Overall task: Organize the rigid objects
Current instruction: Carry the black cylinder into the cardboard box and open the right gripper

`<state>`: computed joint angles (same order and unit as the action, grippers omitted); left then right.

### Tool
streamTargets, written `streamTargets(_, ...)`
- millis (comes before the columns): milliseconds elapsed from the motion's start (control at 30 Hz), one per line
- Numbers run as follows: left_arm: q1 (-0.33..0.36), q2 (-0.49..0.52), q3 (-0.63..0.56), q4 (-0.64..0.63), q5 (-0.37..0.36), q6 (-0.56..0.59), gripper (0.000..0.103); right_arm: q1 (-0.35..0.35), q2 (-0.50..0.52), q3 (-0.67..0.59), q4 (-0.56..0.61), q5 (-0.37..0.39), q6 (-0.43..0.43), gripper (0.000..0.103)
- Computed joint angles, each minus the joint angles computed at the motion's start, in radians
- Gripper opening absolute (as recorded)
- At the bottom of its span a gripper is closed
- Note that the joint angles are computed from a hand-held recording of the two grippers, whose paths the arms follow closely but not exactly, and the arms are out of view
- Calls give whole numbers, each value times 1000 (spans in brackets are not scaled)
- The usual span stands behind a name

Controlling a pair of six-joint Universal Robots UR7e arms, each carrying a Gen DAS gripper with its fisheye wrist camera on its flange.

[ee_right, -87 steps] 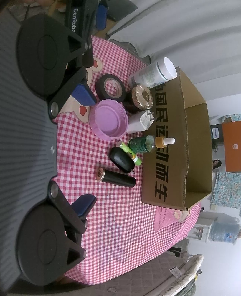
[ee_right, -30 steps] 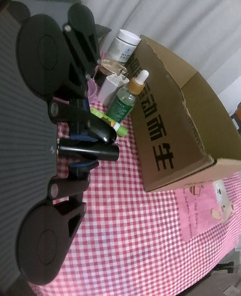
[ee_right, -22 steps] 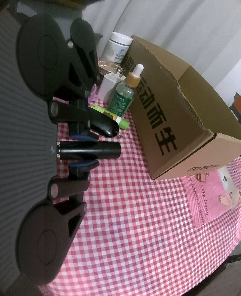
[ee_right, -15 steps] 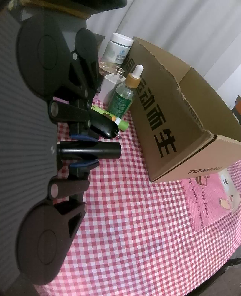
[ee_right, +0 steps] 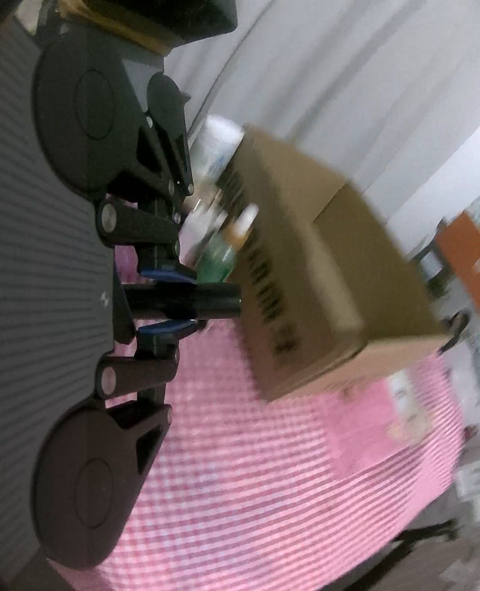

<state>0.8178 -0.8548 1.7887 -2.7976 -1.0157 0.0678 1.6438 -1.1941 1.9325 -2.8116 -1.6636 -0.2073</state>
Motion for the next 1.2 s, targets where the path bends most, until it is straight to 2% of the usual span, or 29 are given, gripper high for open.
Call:
streamTargets(100, -20, -44, 0, -33, 68, 30, 48, 42, 23, -53, -3, 56, -33, 21)
streamTargets(200, -20, -72, -35, -15, 142, 45, 49, 73, 79, -152, 49, 121, -55, 21)
streamTargets(267, -1, -76, -88, 44, 178, 33, 49, 85, 137, -241, 112, 157, -64, 21)
streamTargets(367, 46, -48, -198, 165, 197, -2, 49, 95, 260, -425, 263, 182, -33, 21)
streamTargets(533, 137, 58, -429, 407, 198, -73, 49, 83, 486, -765, 531, 171, 103, 21)
streamTargets(633, 176, 121, -542, 515, 211, -94, 49, 74, 600, -933, 643, 149, 174, 21)
streamTargets(800, 210, 150, -607, 599, 228, -116, 50, 69, 730, -1125, 767, 99, 254, 21)
streamTargets(933, 210, 133, -585, 602, 234, -130, 57, 74, 817, -1249, 840, 52, 288, 21)
streamTargets(1000, 208, 127, -576, 595, 238, -132, 59, 74, 867, -1332, 905, 55, 285, 21)
streamTargets(1133, 205, 124, -566, 574, 259, -129, 65, 66, 891, -1363, 916, 56, 246, 27)
streamTargets(1167, 203, 117, -558, 563, 256, -129, 66, 66, 893, -1368, 914, 52, 252, 30)
streamTargets(1200, 201, 112, -551, 556, 257, -131, 66, 62, 890, -1360, 905, 55, 260, 38)
